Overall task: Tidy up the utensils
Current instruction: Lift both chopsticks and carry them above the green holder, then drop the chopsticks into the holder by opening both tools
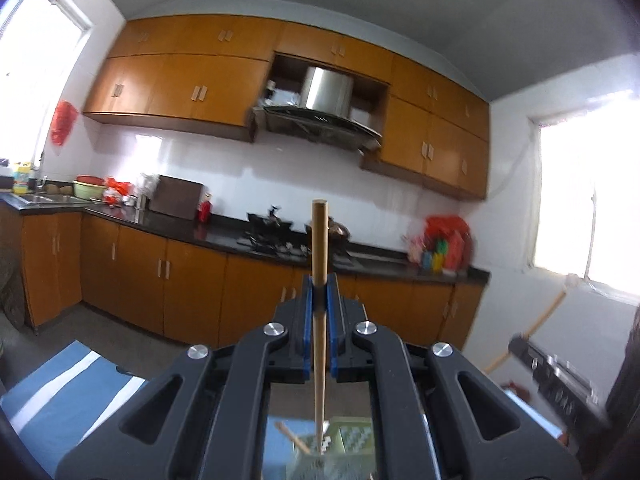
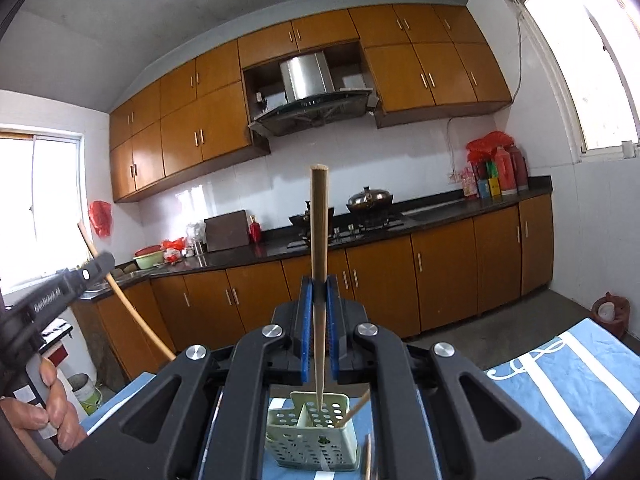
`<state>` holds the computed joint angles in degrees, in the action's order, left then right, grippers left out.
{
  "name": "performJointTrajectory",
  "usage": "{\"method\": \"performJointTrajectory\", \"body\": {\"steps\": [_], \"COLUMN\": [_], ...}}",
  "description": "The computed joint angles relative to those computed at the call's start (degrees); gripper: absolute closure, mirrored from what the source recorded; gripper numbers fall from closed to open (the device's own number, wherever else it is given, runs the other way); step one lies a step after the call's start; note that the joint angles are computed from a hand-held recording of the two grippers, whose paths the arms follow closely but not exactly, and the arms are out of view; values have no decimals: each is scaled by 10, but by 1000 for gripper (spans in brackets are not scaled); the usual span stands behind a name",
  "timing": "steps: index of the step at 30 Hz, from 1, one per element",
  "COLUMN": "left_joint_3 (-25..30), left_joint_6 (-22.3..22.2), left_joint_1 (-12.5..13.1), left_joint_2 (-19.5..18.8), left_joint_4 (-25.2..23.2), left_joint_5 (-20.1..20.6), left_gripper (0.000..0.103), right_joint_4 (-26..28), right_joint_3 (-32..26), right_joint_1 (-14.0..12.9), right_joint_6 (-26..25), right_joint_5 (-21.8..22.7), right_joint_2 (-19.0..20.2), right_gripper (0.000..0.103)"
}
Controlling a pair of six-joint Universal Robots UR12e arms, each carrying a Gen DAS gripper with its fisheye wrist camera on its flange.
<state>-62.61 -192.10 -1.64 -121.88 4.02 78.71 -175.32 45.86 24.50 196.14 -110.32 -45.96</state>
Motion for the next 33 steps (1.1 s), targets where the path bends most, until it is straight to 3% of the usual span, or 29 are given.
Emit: {"method": "performJointTrajectory", "body": {"steps": [4,9,15,22,25,33], "left_joint_3": [29,46,49,45,38,-13], "left_joint_6": [-20,-10,-2,8,10,-3], "left_joint_1": [-6,-11,-11,-9,-8,6], "left_joint_2": [-25,-44,-52,-48,-43,-6], "left_joint_4": [-2,-5,-47,-80,-78,-60], "left_joint_5": [16,22,10,5,7,-2], "left_gripper": [96,96,96,93,88,77], "right_joint_4": [31,62,93,111,109,73], "right_joint_3": [-23,-28,-24,-18,-13,43], "right_joint_1": [-1,-4,-6,-7,-6,-4], "right_joint_6": [4,21,39,55,58,62], "right_joint_5": [-1,7,26,39,35,14], "right_joint_2": [17,24,23,17,12,-26], "right_gripper": [95,95,95,92,86,85]}}
